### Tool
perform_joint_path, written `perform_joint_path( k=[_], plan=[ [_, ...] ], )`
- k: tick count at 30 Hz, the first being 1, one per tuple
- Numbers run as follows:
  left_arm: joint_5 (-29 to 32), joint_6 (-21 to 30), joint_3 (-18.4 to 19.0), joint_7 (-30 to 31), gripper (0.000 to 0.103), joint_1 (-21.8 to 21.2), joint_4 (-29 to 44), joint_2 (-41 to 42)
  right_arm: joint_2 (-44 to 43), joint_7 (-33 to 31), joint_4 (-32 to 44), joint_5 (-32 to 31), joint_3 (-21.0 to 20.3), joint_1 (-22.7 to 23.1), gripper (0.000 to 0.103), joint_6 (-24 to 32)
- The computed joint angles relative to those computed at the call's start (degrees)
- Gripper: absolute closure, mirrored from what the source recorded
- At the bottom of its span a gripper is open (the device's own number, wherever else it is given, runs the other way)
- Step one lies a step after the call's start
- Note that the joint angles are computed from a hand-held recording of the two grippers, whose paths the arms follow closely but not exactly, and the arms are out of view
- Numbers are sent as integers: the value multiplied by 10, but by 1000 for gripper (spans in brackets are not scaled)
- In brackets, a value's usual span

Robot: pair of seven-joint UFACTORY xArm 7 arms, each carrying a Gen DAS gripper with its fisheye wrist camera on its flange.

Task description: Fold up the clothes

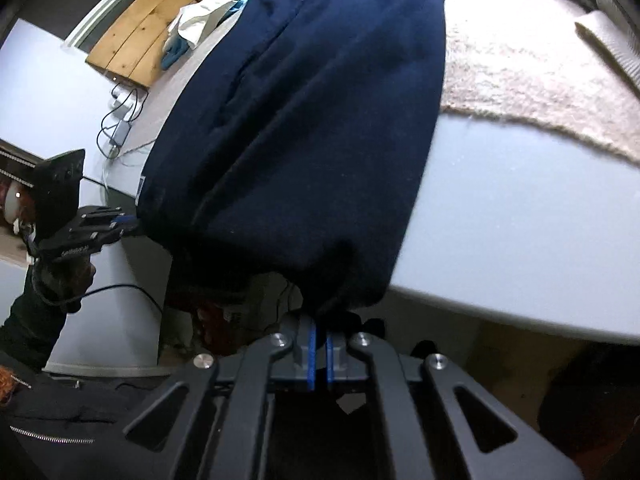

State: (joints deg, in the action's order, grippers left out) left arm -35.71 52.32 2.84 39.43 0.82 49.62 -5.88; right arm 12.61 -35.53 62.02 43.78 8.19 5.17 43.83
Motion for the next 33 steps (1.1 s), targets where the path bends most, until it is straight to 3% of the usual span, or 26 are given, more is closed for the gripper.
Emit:
perform_joint_path(
  k=[6, 11, 15, 20, 24, 29, 33],
  plan=[
    [-7, 11, 7, 12, 100, -10, -26, -63, -74, 4, -14, -41, -22, -3, 100, 41],
    [7, -17, 7, -26, 101, -8, -30, -18, -40, 61, -7, -116, -26, 16, 100, 26],
    [-34, -25, 13, -1, 100, -7, -44, -37, -26, 42, 7, -90, -10, 14, 100, 42],
    [31, -6, 11, -35, 99, 6, -52, -28, -7, 128, 46, -171, -24, 19, 90, 112],
    [48, 16, 26, -44, 102, 22, -58, -65, -58, 118, 36, -130, -26, 4, 90, 100],
    [14, 13, 25, -11, 102, -5, 14, -65, -27, 84, 134, -67, -9, 19, 90, 38],
    [-33, 51, 39, 49, 97, -4, 130, -28, 44, 108, 307, -122, 0, 36, 90, 39]
  ],
)
